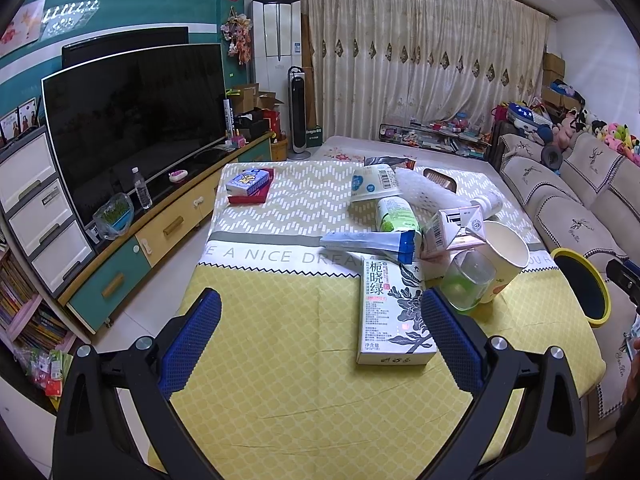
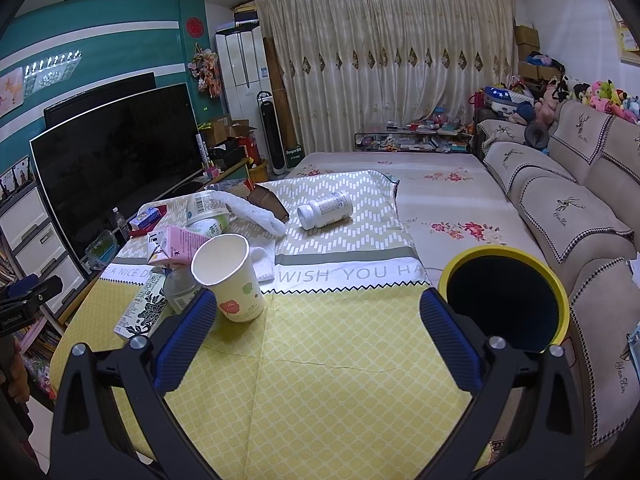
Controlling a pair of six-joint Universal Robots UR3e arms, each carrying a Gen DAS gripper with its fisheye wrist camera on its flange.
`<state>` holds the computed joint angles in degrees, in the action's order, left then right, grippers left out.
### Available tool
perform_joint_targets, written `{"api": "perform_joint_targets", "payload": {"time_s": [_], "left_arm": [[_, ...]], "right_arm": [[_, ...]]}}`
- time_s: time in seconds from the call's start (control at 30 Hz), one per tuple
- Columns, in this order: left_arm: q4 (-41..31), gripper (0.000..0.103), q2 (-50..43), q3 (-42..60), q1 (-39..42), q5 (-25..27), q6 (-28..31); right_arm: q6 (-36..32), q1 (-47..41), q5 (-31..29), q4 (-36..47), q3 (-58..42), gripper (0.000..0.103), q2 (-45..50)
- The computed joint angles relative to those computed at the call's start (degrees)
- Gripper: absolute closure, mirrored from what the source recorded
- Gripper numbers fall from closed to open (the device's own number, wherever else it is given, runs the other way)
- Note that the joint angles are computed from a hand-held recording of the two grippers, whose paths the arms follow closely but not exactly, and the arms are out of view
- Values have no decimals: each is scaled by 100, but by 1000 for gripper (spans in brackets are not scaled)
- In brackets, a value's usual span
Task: Collect trash
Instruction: 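Reach the right gripper to the white paper cup and grasp it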
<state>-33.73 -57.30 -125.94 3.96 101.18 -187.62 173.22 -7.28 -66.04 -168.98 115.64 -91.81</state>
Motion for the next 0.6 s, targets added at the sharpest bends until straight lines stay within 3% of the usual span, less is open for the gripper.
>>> {"api": "perform_joint_targets", "payload": {"time_s": [0.3,0.6], "left_arm": [[19,5,0,-77,200,-183,39],[46,5,-76,-159,532,-495,173]], "right_arm": [[56,156,45,-141,9,6,243],[1,749,166,-32,-778,6,1277]]}}
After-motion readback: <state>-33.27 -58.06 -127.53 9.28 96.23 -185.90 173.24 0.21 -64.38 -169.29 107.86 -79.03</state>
